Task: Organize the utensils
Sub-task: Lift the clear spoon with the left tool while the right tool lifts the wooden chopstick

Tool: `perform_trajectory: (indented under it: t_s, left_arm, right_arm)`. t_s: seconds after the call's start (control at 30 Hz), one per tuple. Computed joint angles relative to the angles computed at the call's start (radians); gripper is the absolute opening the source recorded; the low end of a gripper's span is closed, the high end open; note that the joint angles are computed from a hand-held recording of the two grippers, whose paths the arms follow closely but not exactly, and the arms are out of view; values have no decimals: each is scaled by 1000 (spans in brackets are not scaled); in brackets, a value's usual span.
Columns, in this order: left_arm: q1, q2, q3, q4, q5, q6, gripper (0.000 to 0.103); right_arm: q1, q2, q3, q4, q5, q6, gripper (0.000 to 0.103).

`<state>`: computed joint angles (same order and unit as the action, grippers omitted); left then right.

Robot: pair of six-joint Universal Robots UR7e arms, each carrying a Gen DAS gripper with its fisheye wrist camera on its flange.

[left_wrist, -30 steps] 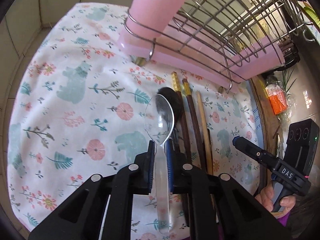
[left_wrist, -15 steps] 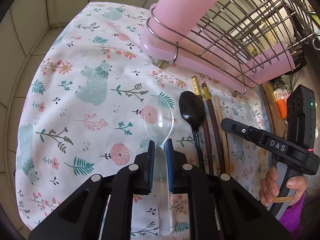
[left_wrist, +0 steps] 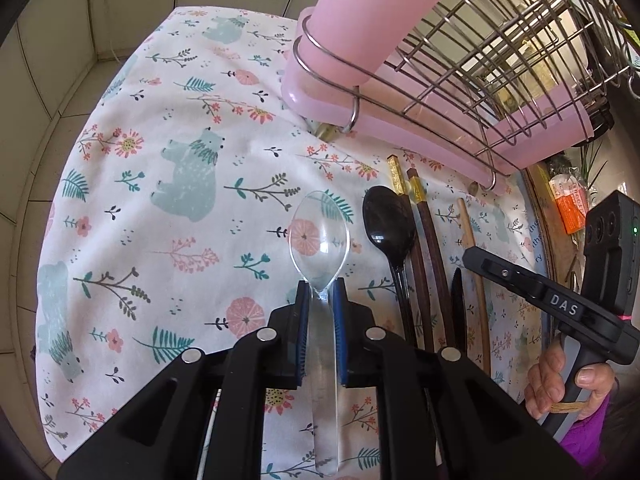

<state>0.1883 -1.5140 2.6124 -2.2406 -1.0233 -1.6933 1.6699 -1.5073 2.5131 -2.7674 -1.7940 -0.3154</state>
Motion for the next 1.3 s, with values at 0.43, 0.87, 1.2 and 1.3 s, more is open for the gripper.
perform_trajectory:
  t_s: [0.43,0.87,1.2,1.3]
  left_arm:
    - [-166,-136,-34,283,122,-173,11]
    - [-311,-178,-186,698,358,-345,11]
    - [-263,-125,-328,861,615,-358,11]
    - [-233,-93,-359,886,677,-349,11]
  right_arm:
    - [-9,-219,59,-12,95,-93,7]
    - [29,-412,21,-29,210,-148,7]
    - [94,-360,-83,-270,289,-122,7]
    - [115,-305,-111,-389,297,-124,7]
